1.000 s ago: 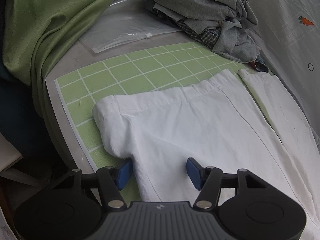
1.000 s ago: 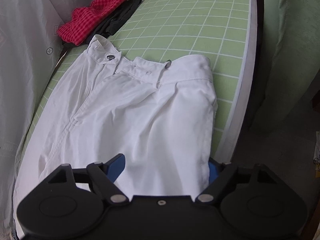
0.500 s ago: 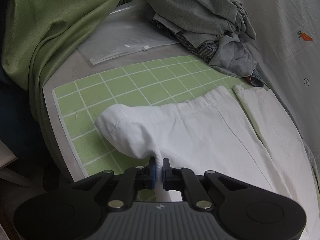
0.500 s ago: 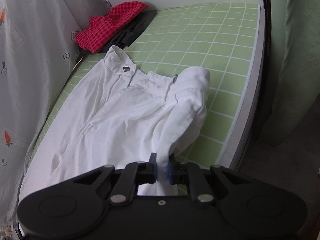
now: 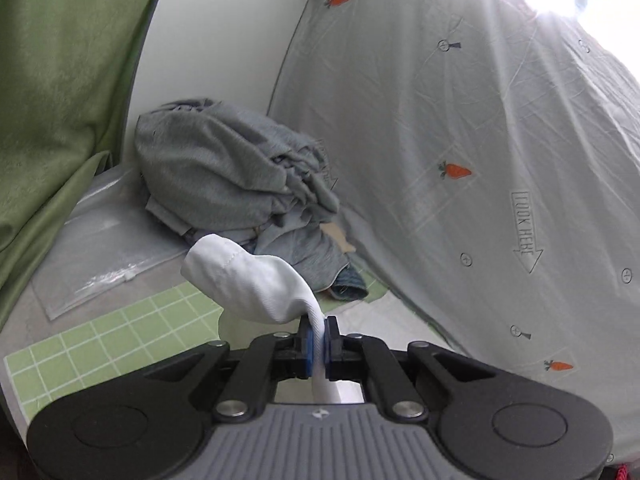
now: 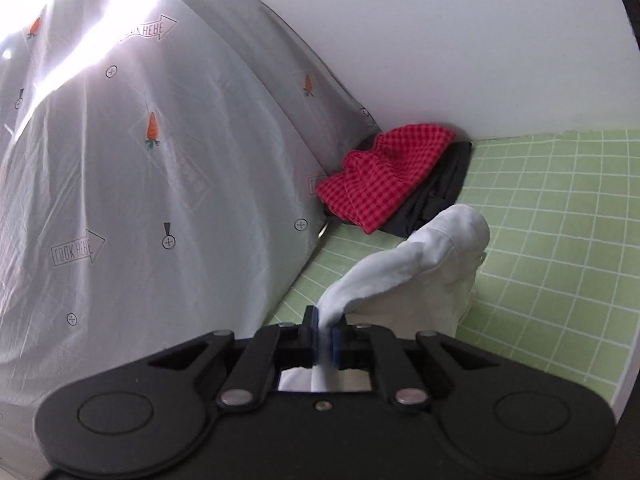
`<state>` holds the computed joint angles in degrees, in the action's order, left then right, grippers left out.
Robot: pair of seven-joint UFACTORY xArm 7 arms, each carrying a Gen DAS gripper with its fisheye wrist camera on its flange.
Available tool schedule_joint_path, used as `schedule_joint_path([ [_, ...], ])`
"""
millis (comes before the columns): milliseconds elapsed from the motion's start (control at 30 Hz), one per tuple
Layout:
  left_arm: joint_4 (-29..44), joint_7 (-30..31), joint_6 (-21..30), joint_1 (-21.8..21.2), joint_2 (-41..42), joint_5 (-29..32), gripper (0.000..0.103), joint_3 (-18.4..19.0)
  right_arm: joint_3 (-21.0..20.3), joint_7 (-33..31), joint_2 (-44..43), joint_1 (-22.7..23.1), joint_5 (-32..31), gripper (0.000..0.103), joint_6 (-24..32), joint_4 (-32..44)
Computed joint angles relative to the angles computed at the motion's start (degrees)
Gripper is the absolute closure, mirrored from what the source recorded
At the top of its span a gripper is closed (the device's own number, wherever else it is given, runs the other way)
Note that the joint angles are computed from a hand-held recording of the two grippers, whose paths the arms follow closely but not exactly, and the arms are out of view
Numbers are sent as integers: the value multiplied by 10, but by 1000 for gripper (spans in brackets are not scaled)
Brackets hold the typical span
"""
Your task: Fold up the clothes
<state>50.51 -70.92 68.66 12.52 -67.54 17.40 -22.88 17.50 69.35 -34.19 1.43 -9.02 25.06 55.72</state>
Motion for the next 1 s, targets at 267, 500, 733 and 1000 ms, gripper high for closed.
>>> schedule_joint_path([
  [267, 6, -60, -36, 26, 98, 10, 98, -17, -10, -2, 91, -7, -19, 96, 17, 46],
  [500, 53, -78, -172, 45, 283, 87, 98, 16, -15, 33, 268, -2, -101, 96, 15, 187],
  [733, 279, -21, -229, 49, 607, 205, 64, 32, -48, 36, 584, 61, -129, 50, 102, 541],
  [1000, 176, 3, -83, -37, 543, 178, 24, 55, -93, -38, 542, 148, -149, 17, 232, 482],
])
